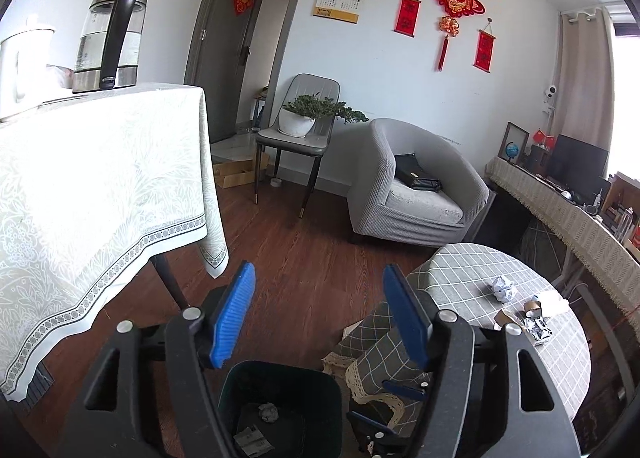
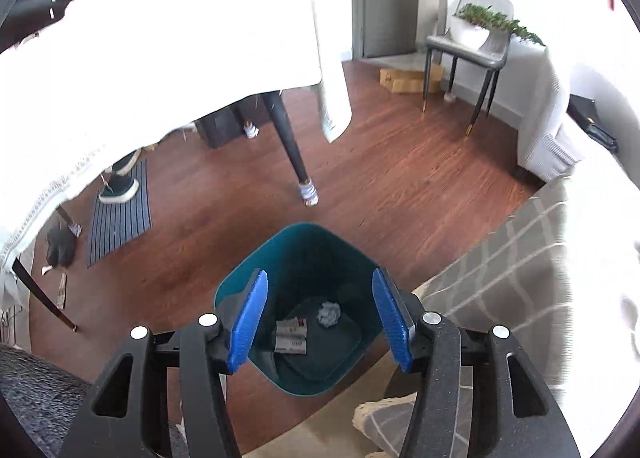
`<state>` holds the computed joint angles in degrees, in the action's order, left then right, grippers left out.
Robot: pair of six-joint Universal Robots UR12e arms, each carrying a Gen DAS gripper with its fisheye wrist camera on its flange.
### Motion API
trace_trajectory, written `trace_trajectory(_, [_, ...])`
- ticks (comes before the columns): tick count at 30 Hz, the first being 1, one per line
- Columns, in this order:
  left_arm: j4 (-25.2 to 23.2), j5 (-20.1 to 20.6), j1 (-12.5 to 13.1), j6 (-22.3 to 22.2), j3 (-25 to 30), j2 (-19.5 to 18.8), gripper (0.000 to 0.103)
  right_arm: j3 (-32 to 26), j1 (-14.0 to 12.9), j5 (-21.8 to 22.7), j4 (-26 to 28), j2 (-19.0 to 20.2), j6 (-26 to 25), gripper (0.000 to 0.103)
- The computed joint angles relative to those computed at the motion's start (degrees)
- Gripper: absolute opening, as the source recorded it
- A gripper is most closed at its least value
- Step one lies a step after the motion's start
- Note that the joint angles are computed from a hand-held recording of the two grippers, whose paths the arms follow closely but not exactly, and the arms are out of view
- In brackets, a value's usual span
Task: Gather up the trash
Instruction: 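Move both open tools back over the table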
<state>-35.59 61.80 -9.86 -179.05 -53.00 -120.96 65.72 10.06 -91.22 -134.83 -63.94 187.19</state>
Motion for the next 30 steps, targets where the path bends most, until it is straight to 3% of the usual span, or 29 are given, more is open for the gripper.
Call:
trace_trajectory(5, [-1.69,-0.11,-1.27,1.71,0.62,-0.36,0.073,2.52,-0.93,-1.97,-2.58,-2.74,1.12,0.056])
trace_trajectory(7, [-1.38,0.59,-1.89,2.44,0.62,-0.38,0.081,3.66,-1.55,-2.33,-3.21,-3.83,1.79,0.056])
trace_trajectory(9, [-0.77,0.68,-2.42,3.56,0.4,-0.37,0.083,4.93,-2.11,-2.84,-4.01,-4.99,2.61,0.056])
trace_trajectory(14, [-2.93,-2.28,-3.44,4.5,1.25,-1.04,0.087,8.72,-3.64,-4.65,-4.96,-8.15,3.51,0.056])
trace_trajectory(20, [-5.04,-2.65,-5.9,11.39,1.36,-1.33,0.091,13.7,-5.14,-9.6,-5.58,-12.17,3.89,0.056])
trace_trajectory(25, [-8.75,-5.89,-7.64,17.04,2.82,-2.58,0.092,16.98,-6.69,-12.02,-6.51,-14.95,5.7,0.056])
trace_trajectory(27, [-9.68,-6.25,-8.35,18.9,3.35,-3.13,0.093,17.99,-7.11,-12.62,-6.63,-15.87,6.45,0.063])
trace_trajectory(30, [-10.92,-6.82,-9.34,21.64,3.75,-3.81,0.093,19.95,-8.19,-12.61,-7.02,-17.59,7.52,0.067])
